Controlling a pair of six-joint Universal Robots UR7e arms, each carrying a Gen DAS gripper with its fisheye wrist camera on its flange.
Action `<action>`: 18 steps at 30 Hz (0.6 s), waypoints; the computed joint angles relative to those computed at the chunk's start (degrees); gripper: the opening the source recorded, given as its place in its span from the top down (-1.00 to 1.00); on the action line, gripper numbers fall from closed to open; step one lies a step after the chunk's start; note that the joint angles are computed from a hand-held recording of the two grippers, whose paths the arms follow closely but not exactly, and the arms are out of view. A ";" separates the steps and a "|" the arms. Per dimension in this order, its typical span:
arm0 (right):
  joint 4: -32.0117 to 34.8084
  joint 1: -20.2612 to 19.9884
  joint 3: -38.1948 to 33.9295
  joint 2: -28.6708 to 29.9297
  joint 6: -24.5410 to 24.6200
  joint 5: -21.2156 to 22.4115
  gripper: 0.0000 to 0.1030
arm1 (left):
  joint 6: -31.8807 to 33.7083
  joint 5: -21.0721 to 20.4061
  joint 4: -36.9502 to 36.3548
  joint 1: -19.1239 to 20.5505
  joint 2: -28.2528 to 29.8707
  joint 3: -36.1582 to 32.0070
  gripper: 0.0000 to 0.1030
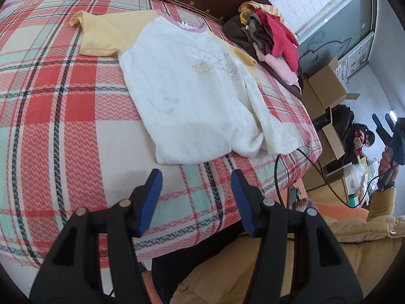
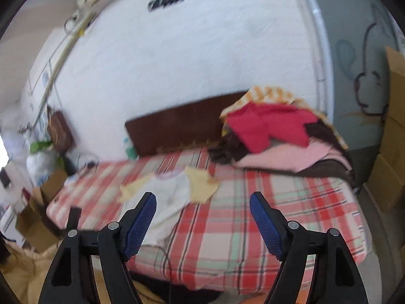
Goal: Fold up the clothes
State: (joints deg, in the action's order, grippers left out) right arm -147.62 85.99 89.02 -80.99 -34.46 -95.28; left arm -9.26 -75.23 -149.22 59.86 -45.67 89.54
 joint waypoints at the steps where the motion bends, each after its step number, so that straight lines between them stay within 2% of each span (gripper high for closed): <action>1: 2.64 0.25 -0.32 1.86 -0.66 -0.39 -0.52 | -0.09 0.57 0.27 -0.14 0.26 -0.07 -0.12; 7: 10.57 0.48 -1.06 10.62 -4.02 0.39 -0.52 | 0.17 3.08 -0.49 -0.39 1.58 -0.90 -0.12; 10: 13.18 -0.14 -1.16 12.28 -1.77 -0.03 -0.51 | 0.83 2.29 -0.53 -0.68 2.06 -1.03 -0.12; 15: 8.49 -3.03 4.65 1.63 1.85 6.70 -0.48 | 6.34 1.70 -0.65 -3.34 1.95 1.32 -0.12; 18: 4.18 -4.28 8.76 -6.19 4.76 10.21 -0.48 | 8.86 -0.06 -0.53 -4.24 2.40 1.86 -0.12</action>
State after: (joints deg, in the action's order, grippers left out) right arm -143.44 81.71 97.78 -87.18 -29.70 -85.07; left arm -0.40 -75.29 -149.75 55.62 -43.27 91.39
